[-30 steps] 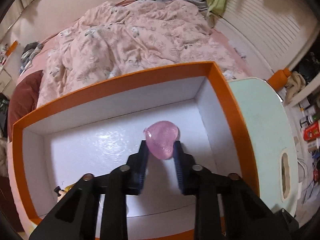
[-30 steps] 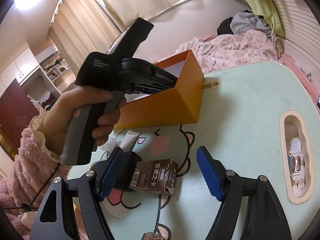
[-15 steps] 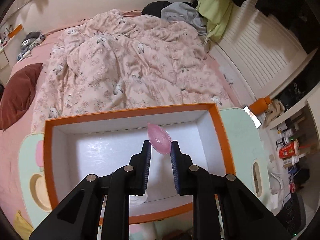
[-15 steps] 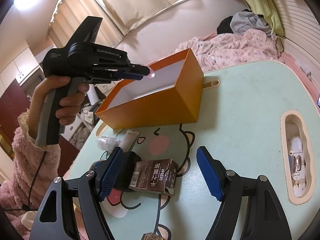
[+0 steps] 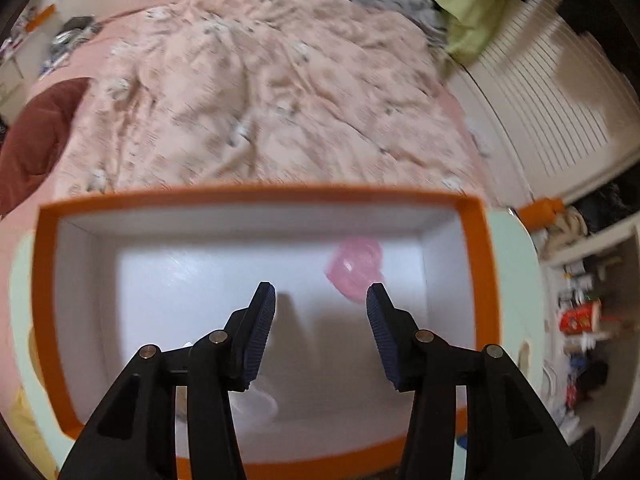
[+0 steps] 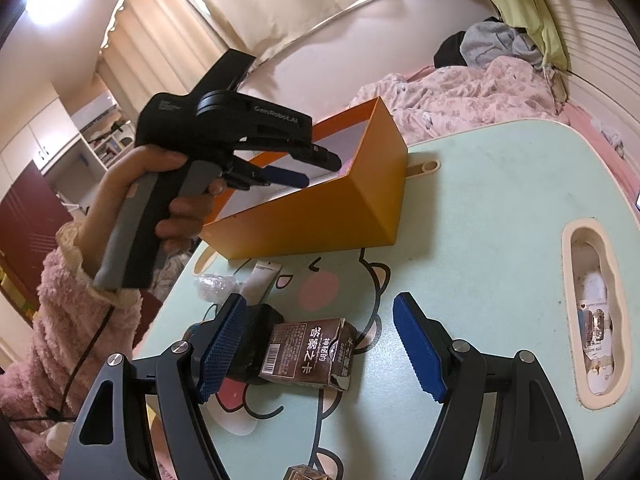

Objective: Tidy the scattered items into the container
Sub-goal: 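Grasp the pink heart-shaped item in the box with the left tool, then carry the pink heart out and lower it onto the table, open left tool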

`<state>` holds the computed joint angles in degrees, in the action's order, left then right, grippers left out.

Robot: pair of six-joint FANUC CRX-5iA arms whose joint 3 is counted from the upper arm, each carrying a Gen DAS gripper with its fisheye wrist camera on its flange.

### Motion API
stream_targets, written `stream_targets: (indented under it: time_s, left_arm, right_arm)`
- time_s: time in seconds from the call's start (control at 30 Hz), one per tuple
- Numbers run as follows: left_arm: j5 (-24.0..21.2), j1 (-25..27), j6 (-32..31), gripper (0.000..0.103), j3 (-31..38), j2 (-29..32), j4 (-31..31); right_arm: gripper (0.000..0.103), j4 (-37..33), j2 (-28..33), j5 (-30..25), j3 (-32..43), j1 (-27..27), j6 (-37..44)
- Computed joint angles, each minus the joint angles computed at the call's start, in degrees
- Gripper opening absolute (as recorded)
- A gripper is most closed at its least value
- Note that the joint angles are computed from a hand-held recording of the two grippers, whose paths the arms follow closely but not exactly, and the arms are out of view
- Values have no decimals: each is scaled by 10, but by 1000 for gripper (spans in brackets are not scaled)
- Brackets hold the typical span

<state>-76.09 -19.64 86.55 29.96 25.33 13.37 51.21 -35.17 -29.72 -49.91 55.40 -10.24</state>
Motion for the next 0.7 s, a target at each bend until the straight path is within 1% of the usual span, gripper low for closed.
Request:
stream_targets:
  time_s: [0.13,0.2,0.27,0.3,0.4,0.43,0.63,0.7]
  left_arm:
    - [-5,-2,-3,49,3,16,30]
    - [-4,-13,0,49,8,20,22]
    - [-3,-30,6,49,27,29,-9]
    - [7,-39,6,48,30,28,-28]
    - [25,-64,-7,39,40,24,-100]
    - [33,-65,-11,39,33,19,-105]
    - [58,-43,-37,39,-5,-3,-61]
    - [68,-32,-56,39,-24,-18,-33]
  right_arm:
    - [75,2,1,1,0,-1,-2]
    - [75,1,1,2,0,-1,-2]
    - [75,3,0,1,-1,0,-4]
    - [75,3,0,2,-1,-1,-3]
    - [75,7,0,4,-2,-2,-7]
    - [75,6,0,5,-2,-2,-7]
    - [75,9,1,13,-4,-7,-9]
    - [75,8,2,13,-4,-8,-8]
